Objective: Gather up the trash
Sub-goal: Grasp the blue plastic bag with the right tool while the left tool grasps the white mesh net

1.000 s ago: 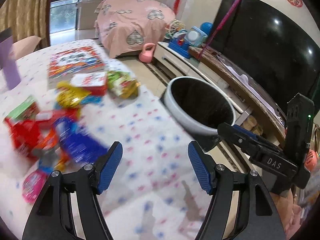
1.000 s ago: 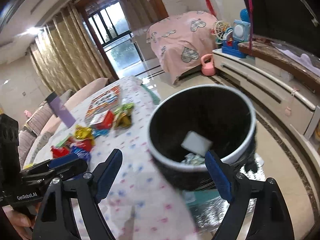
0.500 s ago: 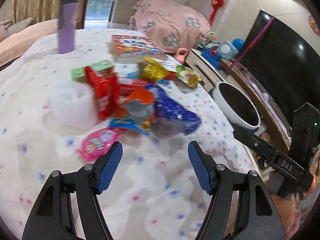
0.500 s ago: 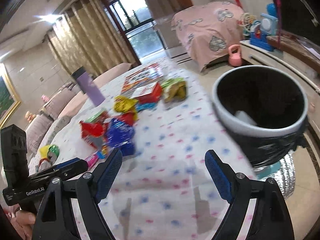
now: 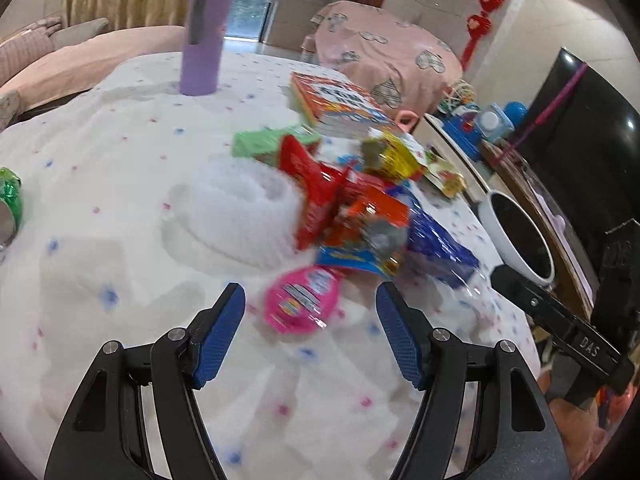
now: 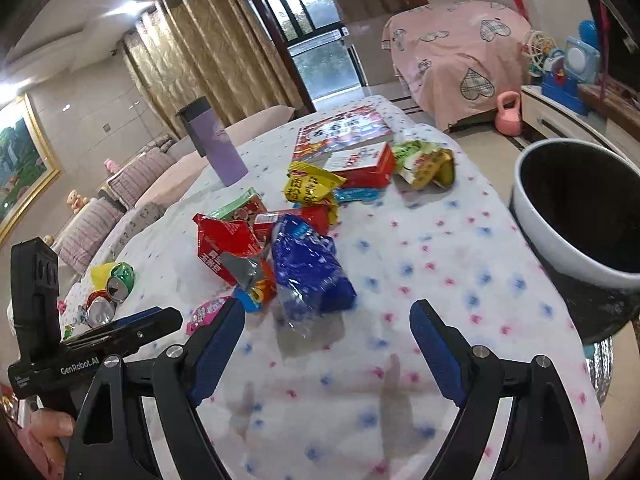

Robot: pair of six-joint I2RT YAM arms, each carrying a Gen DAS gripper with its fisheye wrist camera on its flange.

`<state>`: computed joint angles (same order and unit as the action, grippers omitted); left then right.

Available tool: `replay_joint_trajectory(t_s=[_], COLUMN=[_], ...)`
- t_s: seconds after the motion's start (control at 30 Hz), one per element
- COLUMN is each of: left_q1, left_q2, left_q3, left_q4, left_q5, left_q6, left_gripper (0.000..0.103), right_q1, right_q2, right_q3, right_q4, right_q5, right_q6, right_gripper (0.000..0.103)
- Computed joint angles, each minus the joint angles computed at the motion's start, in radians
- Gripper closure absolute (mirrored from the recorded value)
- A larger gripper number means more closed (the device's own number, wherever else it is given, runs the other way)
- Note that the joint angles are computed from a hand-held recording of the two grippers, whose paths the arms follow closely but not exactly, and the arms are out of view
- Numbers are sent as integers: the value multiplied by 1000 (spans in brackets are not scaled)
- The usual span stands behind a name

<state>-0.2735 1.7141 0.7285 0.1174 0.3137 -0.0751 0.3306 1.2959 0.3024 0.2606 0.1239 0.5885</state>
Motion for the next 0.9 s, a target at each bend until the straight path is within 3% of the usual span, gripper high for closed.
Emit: replay_joint_trajectory(t_s=[0.33,0.37,0.4,0.43,0.5,0.63,0.9], left_q1=[31,32,32,32,31,34,-25], left_q2=[220,235,241,240,216,134,-39], left_q3=[200,208,211,207,178,108,8], left_q4=[-8,-6,-8,-6,17,55,55], left_q5=[-32,-28,-23,-14,-19,-4,62], left_q6=[-6,-8,-4,1,7,1,-11], left_gripper=[36,51,61,70,82,82,82], right_q1=[-39,-42,-40,-41,-46,-22,-54], right_q2=[255,279,297,307,321,282,77], right_q3=[139,151,158,160,157,118,-8], right_q4=[88,90,94,98,109,118,85], right_q5=[-55,-59,-58,-61,-81,-46,-22], right_q6=[-52,-53,-52,-51,-45,-34,-5], right_gripper=[18,23,29,48,53,60,61])
